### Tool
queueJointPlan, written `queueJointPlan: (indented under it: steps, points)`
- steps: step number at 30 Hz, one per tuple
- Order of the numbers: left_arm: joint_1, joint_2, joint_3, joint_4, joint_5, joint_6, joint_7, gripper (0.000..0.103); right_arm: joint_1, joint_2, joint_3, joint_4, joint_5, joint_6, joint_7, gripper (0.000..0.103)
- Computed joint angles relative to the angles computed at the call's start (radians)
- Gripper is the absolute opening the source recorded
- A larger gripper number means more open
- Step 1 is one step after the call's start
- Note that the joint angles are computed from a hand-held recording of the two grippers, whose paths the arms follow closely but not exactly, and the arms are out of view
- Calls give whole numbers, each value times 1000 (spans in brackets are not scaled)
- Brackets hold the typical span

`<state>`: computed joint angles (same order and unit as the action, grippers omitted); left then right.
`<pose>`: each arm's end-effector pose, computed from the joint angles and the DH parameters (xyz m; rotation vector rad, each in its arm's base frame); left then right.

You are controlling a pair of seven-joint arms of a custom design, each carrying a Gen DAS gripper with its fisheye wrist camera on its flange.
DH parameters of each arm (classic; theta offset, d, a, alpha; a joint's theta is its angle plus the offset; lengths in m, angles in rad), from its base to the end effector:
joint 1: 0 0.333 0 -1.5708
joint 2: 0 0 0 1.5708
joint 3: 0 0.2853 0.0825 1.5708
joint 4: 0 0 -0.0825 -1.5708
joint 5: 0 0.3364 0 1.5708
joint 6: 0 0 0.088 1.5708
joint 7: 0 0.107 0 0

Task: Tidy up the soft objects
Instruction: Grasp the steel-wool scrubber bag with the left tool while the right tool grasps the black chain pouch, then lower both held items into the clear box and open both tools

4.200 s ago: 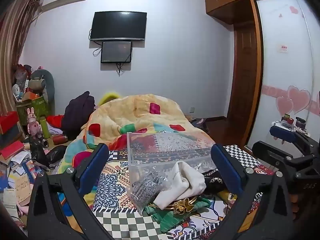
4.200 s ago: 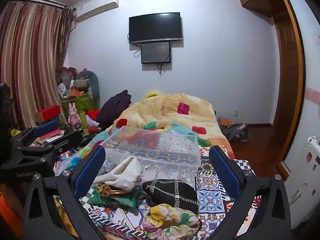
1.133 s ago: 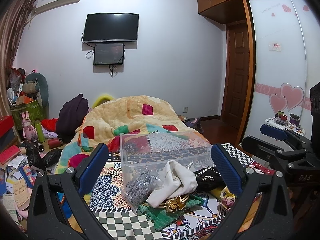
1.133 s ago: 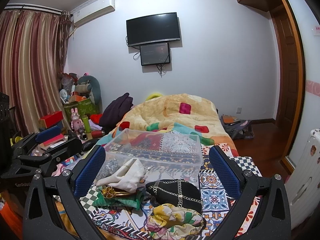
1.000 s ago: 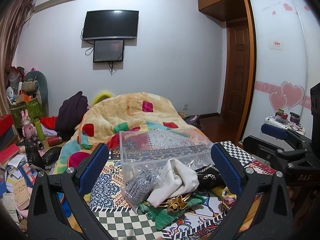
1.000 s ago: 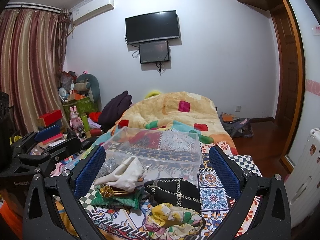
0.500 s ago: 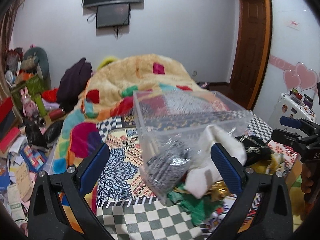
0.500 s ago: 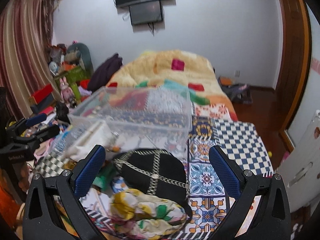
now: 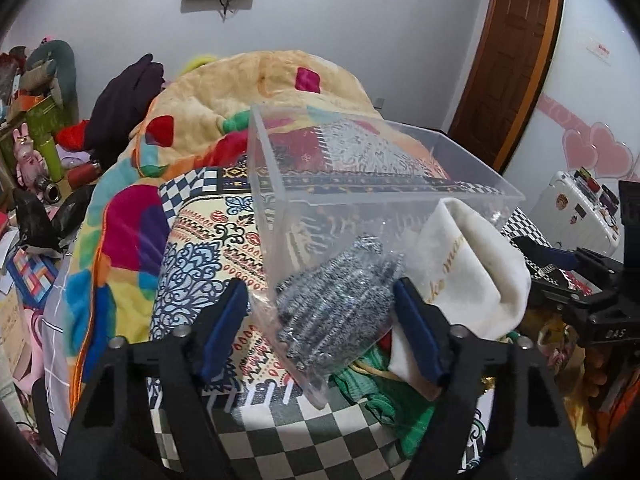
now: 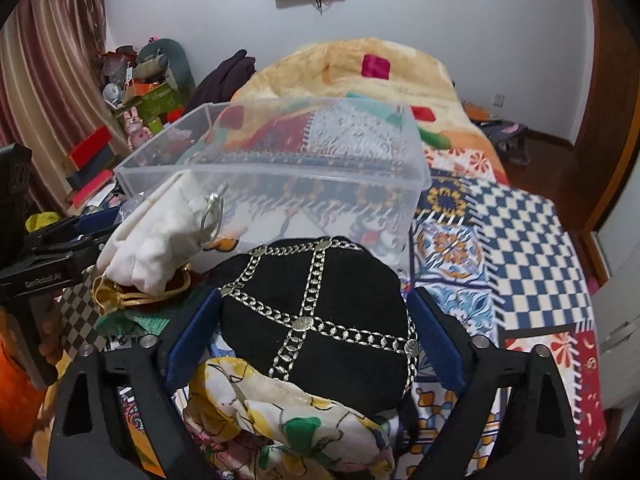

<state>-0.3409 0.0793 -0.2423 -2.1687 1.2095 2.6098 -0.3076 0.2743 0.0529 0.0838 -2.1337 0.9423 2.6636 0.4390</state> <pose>0.4321 -0.3076 0.3862 -2.0180 1.4484 -0.7979 0.5142 0.1670 0.4222 -2.1948 0.9741 -0.1986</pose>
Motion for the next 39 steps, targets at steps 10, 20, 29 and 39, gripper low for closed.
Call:
queueJointPlan:
  steps: [10, 20, 29, 39]
  points:
    - [-13, -13, -7, -13, 0, -14, 16, 33, -15, -20, -12, 3, 79, -55, -49, 45]
    - [-21, -120, -49, -62, 44, -99, -24, 28, -26, -28, -14, 19, 119, -122, -77, 12]
    - [-14, -161, -77, -14, 114, -162, -14, 28, -21, -95, -34, 31, 277, -136, -201, 12]
    - [16, -89, -38, 88, 118, -128, 63, 29, -20, -35, -31, 160, 413, -102, -246, 12]
